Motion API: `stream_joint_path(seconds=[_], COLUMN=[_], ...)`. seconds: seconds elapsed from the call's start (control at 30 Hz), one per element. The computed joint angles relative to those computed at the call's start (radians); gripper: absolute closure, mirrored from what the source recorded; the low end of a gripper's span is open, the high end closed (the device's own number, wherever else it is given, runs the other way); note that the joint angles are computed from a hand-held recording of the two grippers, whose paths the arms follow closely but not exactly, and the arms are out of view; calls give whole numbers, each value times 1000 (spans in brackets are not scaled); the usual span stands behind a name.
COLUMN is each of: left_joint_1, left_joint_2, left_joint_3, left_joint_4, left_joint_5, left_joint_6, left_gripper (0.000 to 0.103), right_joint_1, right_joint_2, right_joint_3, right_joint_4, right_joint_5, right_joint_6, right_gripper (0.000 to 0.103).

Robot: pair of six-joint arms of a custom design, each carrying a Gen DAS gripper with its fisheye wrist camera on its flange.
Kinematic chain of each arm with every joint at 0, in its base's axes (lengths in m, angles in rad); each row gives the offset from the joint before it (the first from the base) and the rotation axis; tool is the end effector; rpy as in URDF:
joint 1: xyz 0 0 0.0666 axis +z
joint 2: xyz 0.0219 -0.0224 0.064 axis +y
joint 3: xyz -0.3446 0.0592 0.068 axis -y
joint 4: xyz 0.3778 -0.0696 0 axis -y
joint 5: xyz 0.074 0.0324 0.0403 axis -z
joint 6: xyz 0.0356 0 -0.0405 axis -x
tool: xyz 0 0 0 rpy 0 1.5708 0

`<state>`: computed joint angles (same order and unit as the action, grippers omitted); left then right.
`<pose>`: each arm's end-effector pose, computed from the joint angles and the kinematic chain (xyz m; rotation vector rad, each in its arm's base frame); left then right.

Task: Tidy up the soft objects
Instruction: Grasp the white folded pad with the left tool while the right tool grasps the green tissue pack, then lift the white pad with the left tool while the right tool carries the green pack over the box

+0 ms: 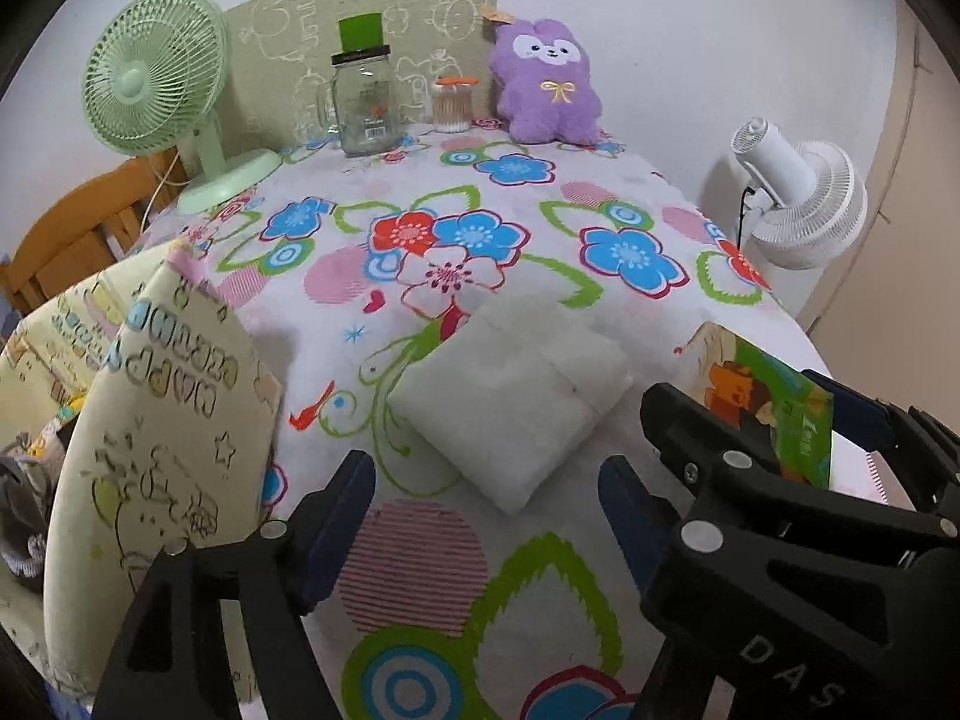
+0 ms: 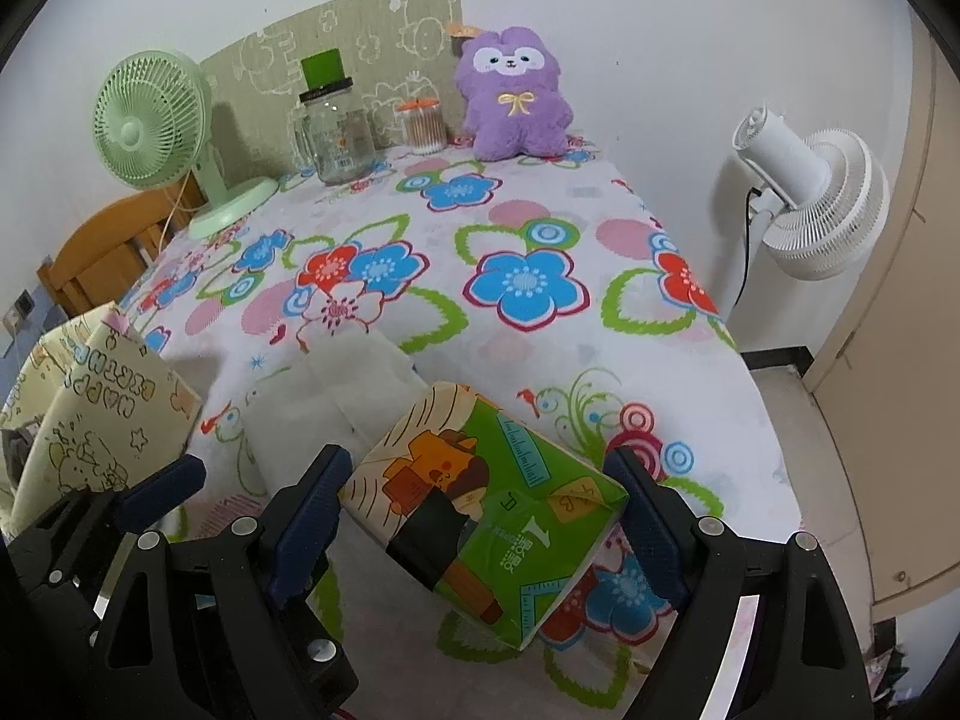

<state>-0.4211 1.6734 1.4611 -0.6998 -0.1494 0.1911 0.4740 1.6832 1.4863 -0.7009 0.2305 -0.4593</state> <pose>0.5138 -0.2248 0.3003 0.2206 2.4604 -0.0781 0.5077 0.2508 0.3064 0.0808 2.4391 0.1317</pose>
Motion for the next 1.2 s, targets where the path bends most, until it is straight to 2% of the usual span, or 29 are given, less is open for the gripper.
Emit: stream_joint_path(seconds=[0.3,0.4,0.73,0.83,1.2], left_joint_1=[-5,4,21,21,21], left_joint_2=[48,75,158,177,152], left_joint_3=[67,95,174,199,163], left_joint_4=[6,2,-32,-76,-50], left_joint_5=[-14,22,38,29,40], left_joint_6=[-21,-22,1,1,-14], left_gripper=[8,7,7,12,30], right_joint_1=[-25,-31,-43,-42,-40], right_joint_2=[19,31,94,107,114], right_joint_3=[30,44,106,119,118], right_joint_4=[16,15,-11,-22,-32], right_joint_5=[-8,-6,-8,-8,-20], right_joint_6=[5,4,-2,3,0], right_gripper=[15,15,15,15,15])
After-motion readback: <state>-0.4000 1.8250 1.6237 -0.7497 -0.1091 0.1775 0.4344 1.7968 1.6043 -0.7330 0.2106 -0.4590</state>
